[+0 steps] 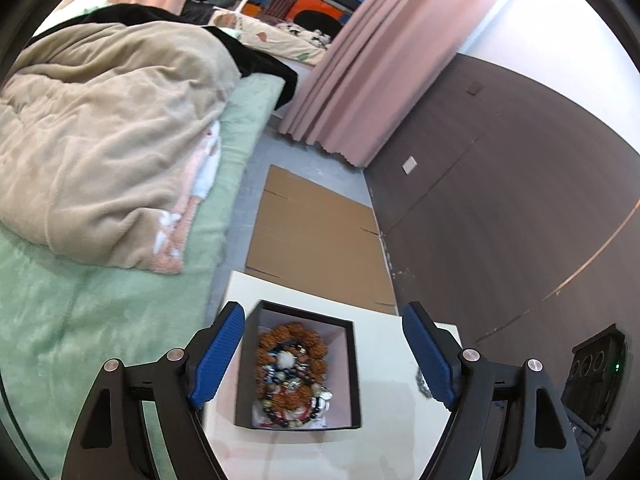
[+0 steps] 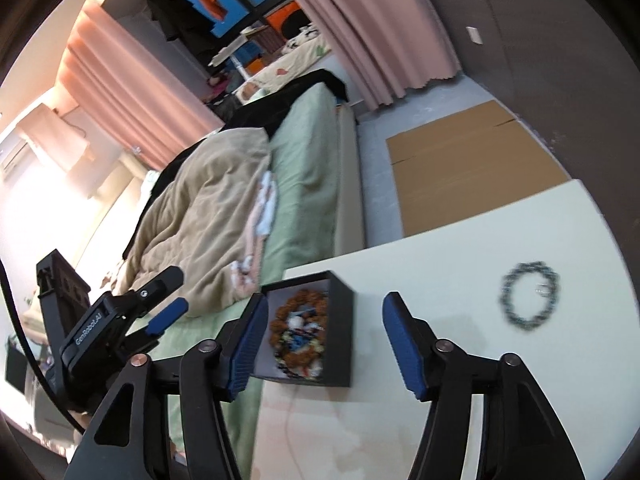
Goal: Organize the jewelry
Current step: 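Release the brown bracelet in the box with left gripper while right drops dark bracelet in, then grasp the grey-green bead bracelet with the left gripper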
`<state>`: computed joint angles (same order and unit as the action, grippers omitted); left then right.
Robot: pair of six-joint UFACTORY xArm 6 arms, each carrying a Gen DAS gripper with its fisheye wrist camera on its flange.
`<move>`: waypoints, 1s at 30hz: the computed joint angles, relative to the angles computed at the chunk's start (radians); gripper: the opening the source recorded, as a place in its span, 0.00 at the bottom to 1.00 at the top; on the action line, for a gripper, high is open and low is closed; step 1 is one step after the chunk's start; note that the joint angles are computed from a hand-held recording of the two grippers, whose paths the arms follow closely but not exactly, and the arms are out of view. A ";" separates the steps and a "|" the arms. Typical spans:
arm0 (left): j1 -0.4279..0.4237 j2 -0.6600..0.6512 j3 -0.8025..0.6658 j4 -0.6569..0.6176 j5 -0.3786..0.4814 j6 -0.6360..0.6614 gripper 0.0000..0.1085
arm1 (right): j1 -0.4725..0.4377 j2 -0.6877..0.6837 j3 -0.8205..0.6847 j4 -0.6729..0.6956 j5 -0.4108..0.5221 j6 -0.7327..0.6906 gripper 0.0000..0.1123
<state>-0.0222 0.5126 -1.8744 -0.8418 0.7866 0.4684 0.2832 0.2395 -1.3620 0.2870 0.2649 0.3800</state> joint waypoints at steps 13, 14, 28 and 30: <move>-0.098 -0.043 0.055 0.006 0.018 0.064 0.75 | -0.121 -0.167 0.193 -0.166 0.037 0.200 0.73; -0.103 -0.044 0.057 0.006 0.018 0.068 0.75 | -0.129 -0.172 0.198 -0.164 0.050 0.199 0.73; -0.240 -0.049 0.095 0.120 -0.006 0.091 0.75 | -0.228 -0.255 0.274 -0.248 0.158 0.304 0.73; -0.259 -0.041 0.094 0.146 -0.010 0.079 0.75 | -0.240 -0.261 0.277 -0.267 0.174 0.312 0.73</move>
